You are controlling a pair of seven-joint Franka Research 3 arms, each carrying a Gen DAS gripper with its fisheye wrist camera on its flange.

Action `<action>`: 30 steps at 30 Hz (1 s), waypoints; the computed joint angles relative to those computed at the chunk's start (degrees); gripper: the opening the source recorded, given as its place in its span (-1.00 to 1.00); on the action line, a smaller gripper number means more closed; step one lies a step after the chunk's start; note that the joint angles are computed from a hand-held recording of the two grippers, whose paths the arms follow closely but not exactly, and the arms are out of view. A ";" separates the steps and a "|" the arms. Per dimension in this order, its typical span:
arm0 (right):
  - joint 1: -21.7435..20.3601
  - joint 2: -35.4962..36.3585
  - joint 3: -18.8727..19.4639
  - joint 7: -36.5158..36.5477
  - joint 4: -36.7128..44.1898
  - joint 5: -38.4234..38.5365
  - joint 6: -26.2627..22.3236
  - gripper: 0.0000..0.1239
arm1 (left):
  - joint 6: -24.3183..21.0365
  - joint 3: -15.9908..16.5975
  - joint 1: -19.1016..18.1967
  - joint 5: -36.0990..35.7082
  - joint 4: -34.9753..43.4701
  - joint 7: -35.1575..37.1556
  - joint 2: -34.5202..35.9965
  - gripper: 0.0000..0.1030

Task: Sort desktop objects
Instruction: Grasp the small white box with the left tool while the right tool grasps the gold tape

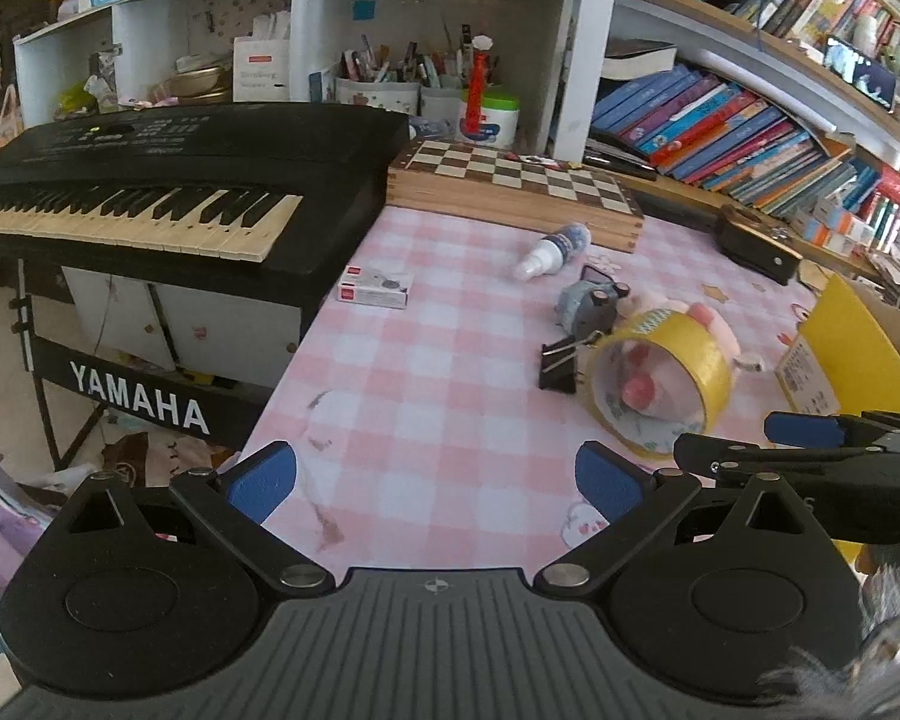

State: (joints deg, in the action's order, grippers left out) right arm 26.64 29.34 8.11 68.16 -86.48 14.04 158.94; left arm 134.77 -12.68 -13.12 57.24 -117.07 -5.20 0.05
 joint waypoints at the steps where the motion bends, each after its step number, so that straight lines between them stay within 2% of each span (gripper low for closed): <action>1: -0.01 0.82 0.05 -0.17 1.22 -0.11 -0.69 0.23 | -0.12 0.10 0.09 -0.37 0.39 0.32 0.35 0.95; 12: 0.29 8.37 -0.07 -0.65 12.78 -0.57 -7.56 0.23 | 0.66 1.78 0.67 -2.54 3.92 3.17 3.91 0.95; 17: -0.49 9.47 0.93 -2.85 14.42 0.78 -8.42 0.22 | 1.53 3.20 1.47 -3.01 6.20 4.54 6.40 0.95; 20: -0.55 9.49 1.02 -4.22 14.34 1.17 -8.07 0.12 | 2.07 4.33 1.87 -2.31 8.27 4.66 8.54 0.95; 25: -0.79 9.66 1.29 -7.16 14.72 1.45 -8.35 -0.04 | 2.85 6.55 2.27 -0.92 14.05 8.97 14.11 0.95; 30: -2.47 9.00 2.76 -10.70 15.18 3.83 -11.36 -0.14 | 3.04 9.13 2.23 0.16 19.28 11.72 19.13 0.94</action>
